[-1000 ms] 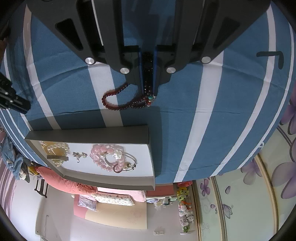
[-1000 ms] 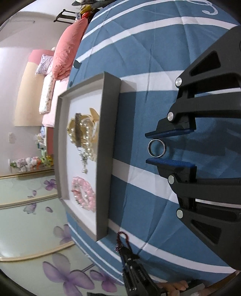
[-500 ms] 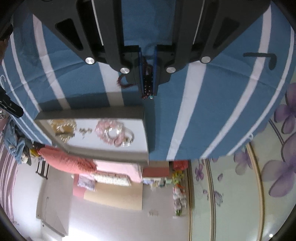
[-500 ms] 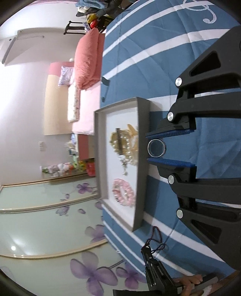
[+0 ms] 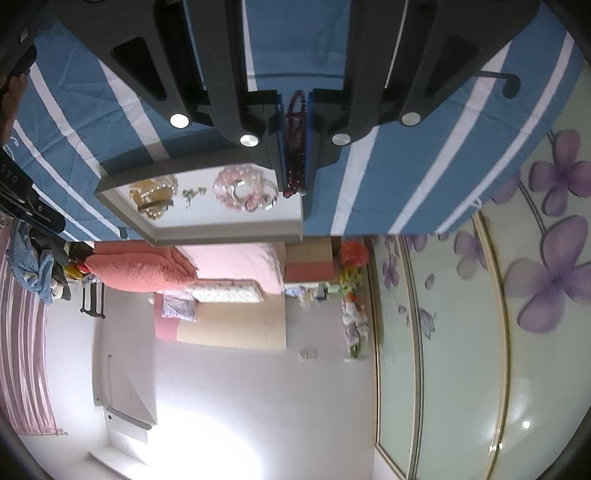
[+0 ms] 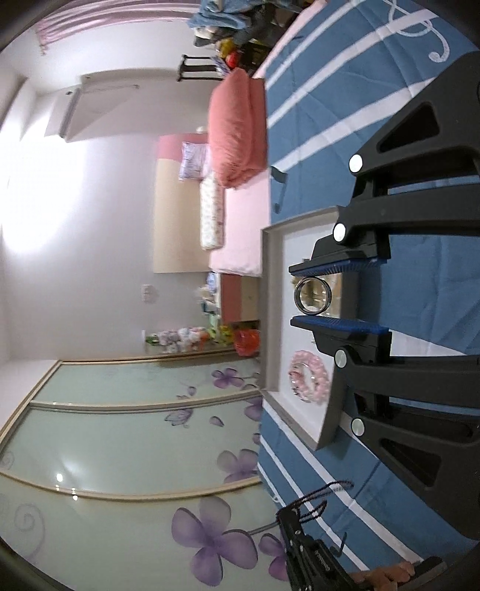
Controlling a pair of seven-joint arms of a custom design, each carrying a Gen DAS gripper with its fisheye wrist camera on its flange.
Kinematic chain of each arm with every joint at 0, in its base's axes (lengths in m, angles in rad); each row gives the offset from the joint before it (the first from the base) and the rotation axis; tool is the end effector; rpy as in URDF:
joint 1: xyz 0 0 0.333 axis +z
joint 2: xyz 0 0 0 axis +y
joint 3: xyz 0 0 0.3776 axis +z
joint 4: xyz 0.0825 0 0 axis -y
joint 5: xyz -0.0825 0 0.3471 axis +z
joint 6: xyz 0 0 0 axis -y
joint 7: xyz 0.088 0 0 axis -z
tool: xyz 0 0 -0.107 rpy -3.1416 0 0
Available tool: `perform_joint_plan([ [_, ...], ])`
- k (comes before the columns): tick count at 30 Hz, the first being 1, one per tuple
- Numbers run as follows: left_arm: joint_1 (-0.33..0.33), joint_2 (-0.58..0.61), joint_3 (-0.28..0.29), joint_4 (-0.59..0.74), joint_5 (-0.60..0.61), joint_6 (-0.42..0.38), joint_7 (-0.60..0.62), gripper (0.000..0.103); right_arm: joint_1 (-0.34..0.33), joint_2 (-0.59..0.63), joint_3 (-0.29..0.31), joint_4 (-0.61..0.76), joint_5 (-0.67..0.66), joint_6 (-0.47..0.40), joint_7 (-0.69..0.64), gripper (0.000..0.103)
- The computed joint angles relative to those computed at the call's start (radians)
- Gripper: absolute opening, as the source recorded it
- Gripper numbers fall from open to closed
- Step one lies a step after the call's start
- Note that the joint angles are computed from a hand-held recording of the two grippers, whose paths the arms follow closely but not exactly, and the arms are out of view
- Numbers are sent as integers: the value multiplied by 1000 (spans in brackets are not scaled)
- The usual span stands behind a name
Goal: Organize jewelry
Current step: 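Carry the red necklace and silver ring over the grey tray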
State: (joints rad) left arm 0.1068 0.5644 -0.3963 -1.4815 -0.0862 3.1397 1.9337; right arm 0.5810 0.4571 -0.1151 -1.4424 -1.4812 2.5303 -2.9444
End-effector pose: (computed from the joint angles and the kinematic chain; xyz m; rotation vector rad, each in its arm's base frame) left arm 0.7383 -0.1156 0.5712 -1.2408 1.8273 -1.1320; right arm 0.6348 0.3535 0.5588 -1.2753 1.5830 -1.1518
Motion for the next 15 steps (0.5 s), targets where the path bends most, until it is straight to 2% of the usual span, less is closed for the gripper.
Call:
perform_joint_plan([
  [4,-44,-19,50,-26,15,64,-35,10,24,2,-9,5,-64,-46,32,23],
  [10,-95,-29,112,-40,62,107,-96,10,28,6,1,14,-118,-82,53,23],
  [15,-106,-29,121,-50,101,136,-132,10,26,4,7,12,-151,-98,82,23],
])
